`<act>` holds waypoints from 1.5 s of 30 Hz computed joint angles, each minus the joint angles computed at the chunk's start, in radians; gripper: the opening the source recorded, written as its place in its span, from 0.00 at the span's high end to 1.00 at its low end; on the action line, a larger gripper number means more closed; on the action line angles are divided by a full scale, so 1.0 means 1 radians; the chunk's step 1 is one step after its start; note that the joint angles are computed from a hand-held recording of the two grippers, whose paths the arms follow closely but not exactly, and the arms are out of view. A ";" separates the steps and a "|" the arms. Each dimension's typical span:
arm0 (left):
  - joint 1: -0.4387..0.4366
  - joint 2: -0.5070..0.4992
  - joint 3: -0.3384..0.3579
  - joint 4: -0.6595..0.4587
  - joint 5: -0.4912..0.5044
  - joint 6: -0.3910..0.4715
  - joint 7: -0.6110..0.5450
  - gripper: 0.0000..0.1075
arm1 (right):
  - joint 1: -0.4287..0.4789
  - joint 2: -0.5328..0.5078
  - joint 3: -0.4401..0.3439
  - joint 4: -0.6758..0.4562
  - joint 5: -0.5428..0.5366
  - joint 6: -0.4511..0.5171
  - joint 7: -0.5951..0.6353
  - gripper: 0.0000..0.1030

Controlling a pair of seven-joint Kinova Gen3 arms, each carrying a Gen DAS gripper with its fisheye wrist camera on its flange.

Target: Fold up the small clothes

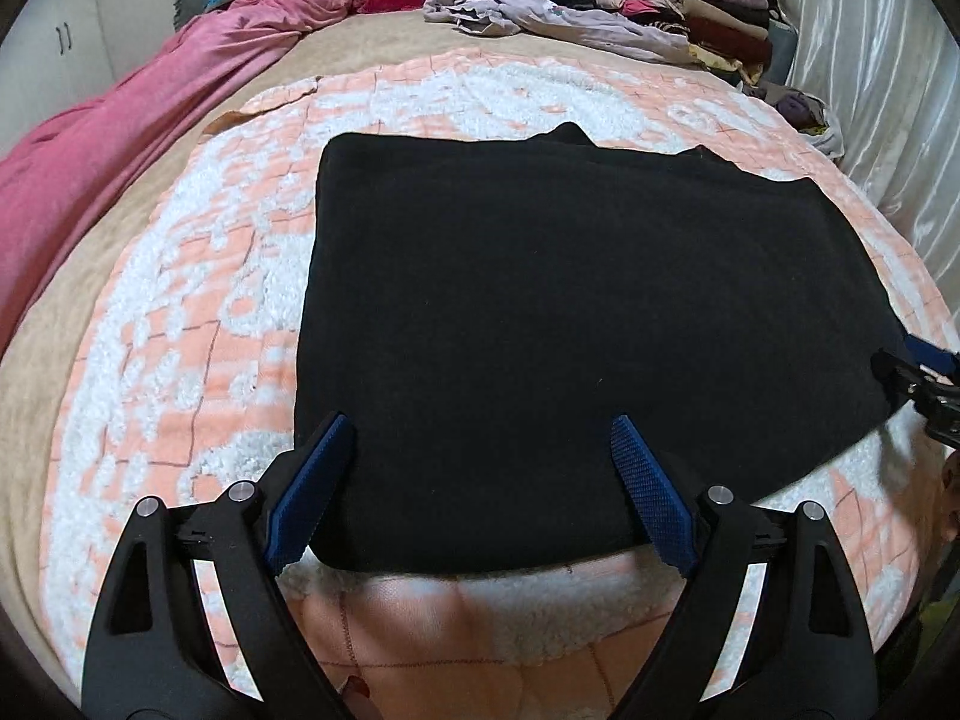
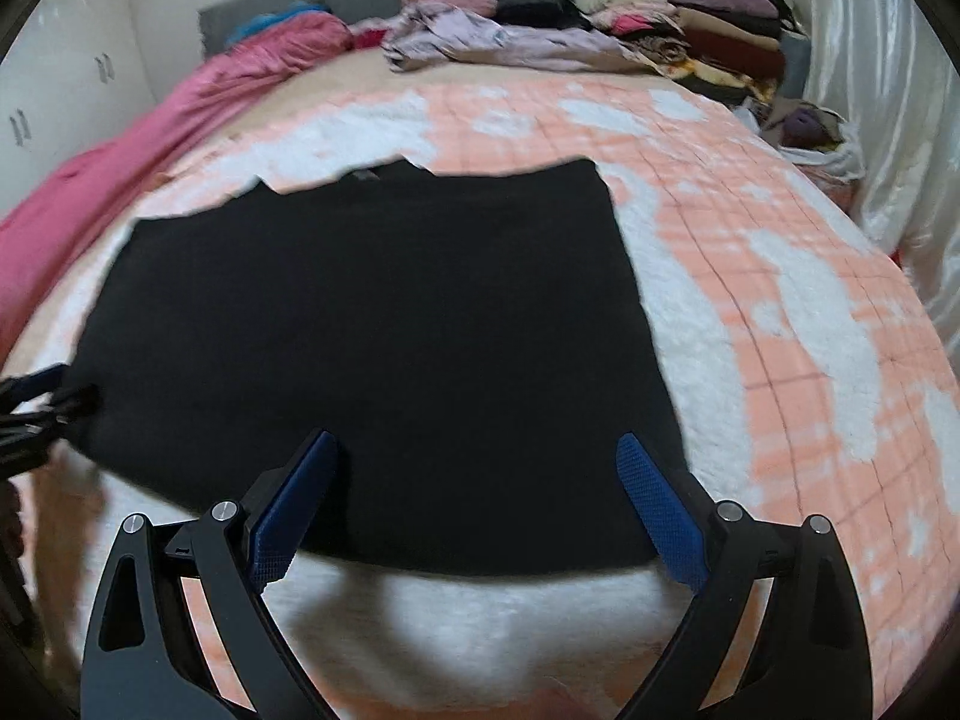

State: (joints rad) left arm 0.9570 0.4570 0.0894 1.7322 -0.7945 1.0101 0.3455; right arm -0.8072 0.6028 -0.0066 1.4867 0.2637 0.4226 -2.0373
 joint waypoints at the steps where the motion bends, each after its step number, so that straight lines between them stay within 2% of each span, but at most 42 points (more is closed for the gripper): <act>1: -0.001 -0.003 -0.001 0.009 -0.001 -0.012 0.009 0.25 | 0.021 0.004 -0.015 0.001 -0.019 -0.006 0.006 0.09; 6: 0.005 -0.008 0.001 0.008 -0.004 -0.005 0.024 0.25 | 0.035 0.002 -0.023 0.003 -0.042 -0.012 0.018 0.09; 10: 0.022 -0.026 0.005 0.012 -0.018 0.015 0.052 0.25 | 0.046 -0.036 -0.034 0.052 -0.061 -0.069 0.016 0.09; 17: 0.038 -0.061 0.030 0.019 -0.050 0.053 0.109 0.24 | 0.051 -0.088 -0.050 0.095 -0.086 -0.109 0.044 0.08; 24: 0.045 -0.071 0.056 0.003 -0.058 0.109 0.114 0.20 | 0.094 -0.114 -0.105 0.113 -0.138 -0.132 0.100 0.05; 30: 0.053 -0.087 0.070 0.002 -0.071 0.135 0.139 0.13 | 0.073 -0.137 -0.081 0.134 -0.148 -0.150 0.094 0.04; 37: 0.059 -0.094 0.084 -0.008 -0.073 0.171 0.148 0.13 | 0.037 -0.164 -0.042 0.158 -0.132 -0.171 0.062 0.04; 45: 0.068 -0.103 0.097 -0.006 -0.080 0.199 0.160 0.13 | 0.030 -0.183 -0.058 0.162 -0.120 -0.174 0.063 0.04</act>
State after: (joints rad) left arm 1.0249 0.3543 0.1860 1.7267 -0.8748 1.2088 0.5053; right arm -0.7769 0.4193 -0.0642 1.6483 0.1434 0.2485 -1.9743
